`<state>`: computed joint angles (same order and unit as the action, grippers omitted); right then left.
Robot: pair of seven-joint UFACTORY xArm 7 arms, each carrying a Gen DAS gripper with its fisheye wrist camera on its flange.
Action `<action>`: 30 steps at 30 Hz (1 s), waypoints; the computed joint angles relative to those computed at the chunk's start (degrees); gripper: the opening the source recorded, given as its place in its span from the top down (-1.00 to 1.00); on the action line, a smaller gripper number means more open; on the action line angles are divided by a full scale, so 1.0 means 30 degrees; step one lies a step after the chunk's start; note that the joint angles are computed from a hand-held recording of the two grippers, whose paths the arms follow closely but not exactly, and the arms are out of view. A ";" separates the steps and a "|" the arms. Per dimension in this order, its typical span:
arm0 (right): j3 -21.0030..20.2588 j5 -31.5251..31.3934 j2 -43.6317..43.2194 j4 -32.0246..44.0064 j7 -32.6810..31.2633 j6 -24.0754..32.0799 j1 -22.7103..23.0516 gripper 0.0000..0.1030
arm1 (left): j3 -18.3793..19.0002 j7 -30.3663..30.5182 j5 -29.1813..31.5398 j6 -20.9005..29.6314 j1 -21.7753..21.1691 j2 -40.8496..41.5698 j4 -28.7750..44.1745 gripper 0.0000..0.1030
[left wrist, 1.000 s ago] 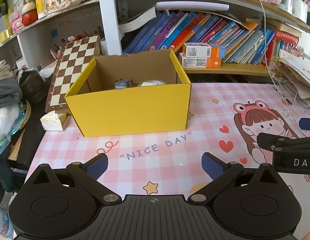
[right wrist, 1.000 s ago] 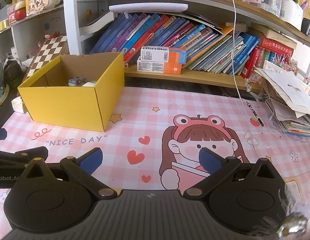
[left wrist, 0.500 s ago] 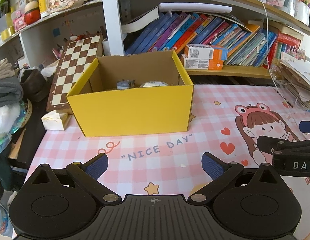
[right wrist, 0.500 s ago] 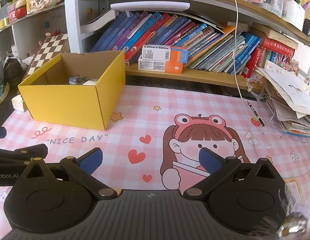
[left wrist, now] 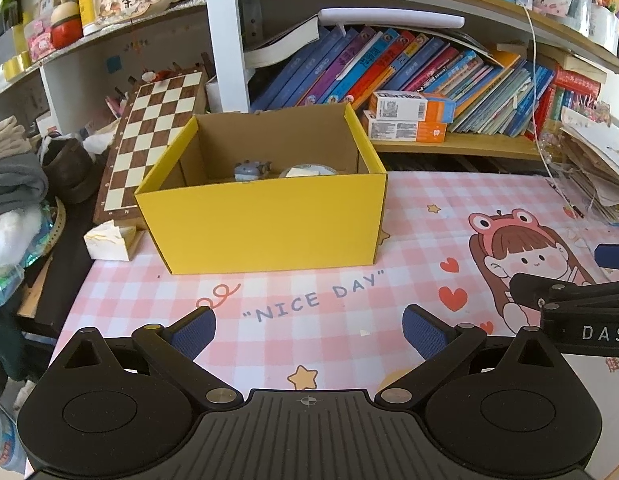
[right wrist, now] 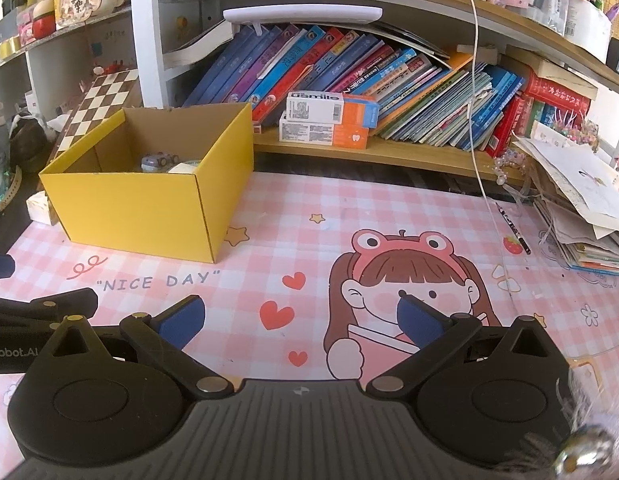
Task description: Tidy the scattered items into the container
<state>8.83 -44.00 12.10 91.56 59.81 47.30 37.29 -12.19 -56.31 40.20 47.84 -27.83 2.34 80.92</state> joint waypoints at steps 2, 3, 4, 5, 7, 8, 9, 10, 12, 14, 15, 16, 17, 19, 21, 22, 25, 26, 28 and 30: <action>0.0003 0.0020 0.0012 0.0003 -0.0023 0.0000 0.0000 -1.00 | -0.0004 -0.0006 0.0012 0.0012 -0.0009 -0.0012 -0.0012 -0.96; 0.0005 0.0043 0.0021 0.0008 -0.0048 0.0002 -0.0002 -1.00 | -0.0006 -0.0010 0.0010 0.0029 -0.0011 -0.0018 -0.0019 -0.96; 0.0005 0.0063 0.0031 0.0017 -0.0067 0.0006 -0.0001 -1.00 | -0.0006 -0.0024 0.0007 0.0048 -0.0011 -0.0026 -0.0027 -0.96; 0.0002 0.0067 0.0042 0.0036 -0.0069 0.0020 0.0007 -1.00 | -0.0007 -0.0049 0.0011 0.0065 -0.0011 -0.0030 -0.0030 -0.96; -0.0004 0.0076 0.0066 0.0076 -0.0072 0.0047 0.0025 -1.00 | -0.0007 -0.0134 0.0039 0.0071 -0.0009 -0.0033 -0.0027 -0.96; -0.0008 0.0080 0.0078 0.0096 -0.0073 0.0061 0.0035 -1.00 | -0.0004 -0.0152 0.0033 0.0033 -0.0001 -0.0052 -0.0051 -0.96; -0.0012 0.0084 0.0090 0.0116 -0.0075 0.0075 0.0044 -1.00 | -0.0004 -0.0160 0.0027 -0.0006 0.0008 -0.0068 -0.0076 -0.96; -0.0016 0.0089 0.0103 0.0136 -0.0077 0.0089 0.0054 -1.00 | -0.0005 -0.0168 0.0020 -0.0045 0.0018 -0.0084 -0.0100 -0.96; -0.0024 0.0097 0.0127 0.0176 -0.0080 0.0116 0.0074 -1.00 | -0.0011 -0.0176 0.0005 -0.0109 0.0039 -0.0110 -0.0140 -0.96; -0.0033 0.0107 0.0150 0.0212 -0.0087 0.0135 0.0091 -1.00 | -0.0021 -0.0171 -0.0024 -0.0108 0.0054 -0.0118 -0.0156 -0.96; -0.0039 0.0116 0.0152 0.0207 -0.0103 0.0111 0.0089 -1.00 | -0.0024 -0.0171 -0.0038 -0.0118 0.0061 -0.0124 -0.0169 -0.96; -0.0040 0.0128 0.0141 0.0182 -0.0112 0.0095 0.0090 -1.00 | -0.0028 -0.0171 -0.0037 -0.0118 0.0065 -0.0124 -0.0169 -0.96; -0.0046 0.0139 0.0154 0.0193 -0.0130 0.0087 0.0085 -1.00 | -0.0036 -0.0169 -0.0059 -0.0109 0.0065 -0.0117 -0.0158 -0.96; -0.0057 0.0077 0.0126 0.0123 -0.0037 0.0064 0.0116 -1.00 | -0.0039 -0.0165 -0.0082 -0.0094 0.0064 -0.0083 -0.0122 -0.96; -0.0050 0.0010 0.0080 0.0021 0.0031 0.0031 0.0128 -1.00 | -0.0032 -0.0160 -0.0108 -0.0083 0.0058 -0.0040 -0.0083 -0.96; -0.0043 -0.0001 0.0063 -0.0014 0.0028 0.0016 0.0120 -1.00 | -0.0026 -0.0157 -0.0121 -0.0077 0.0053 -0.0019 -0.0063 -0.96; -0.0020 0.0031 0.0069 -0.0022 0.0010 0.0011 0.0098 -1.00 | 0.0001 -0.0108 -0.0210 -0.0106 0.0042 0.0024 -0.0035 -0.96; -0.0015 0.0042 0.0071 -0.0023 0.0003 0.0010 0.0093 -1.00 | 0.0010 -0.0079 -0.0244 -0.0130 0.0042 0.0023 -0.0043 -0.96; -0.0010 0.0067 0.0076 -0.0026 -0.0012 0.0007 0.0087 -1.00 | 0.0019 -0.0038 -0.0248 -0.0148 0.0037 0.0026 -0.0044 -0.96; -0.0007 0.0092 0.0080 -0.0030 -0.0027 0.0004 0.0083 -1.00 | 0.0026 -0.0022 -0.0283 -0.0164 0.0034 0.0032 -0.0038 -0.96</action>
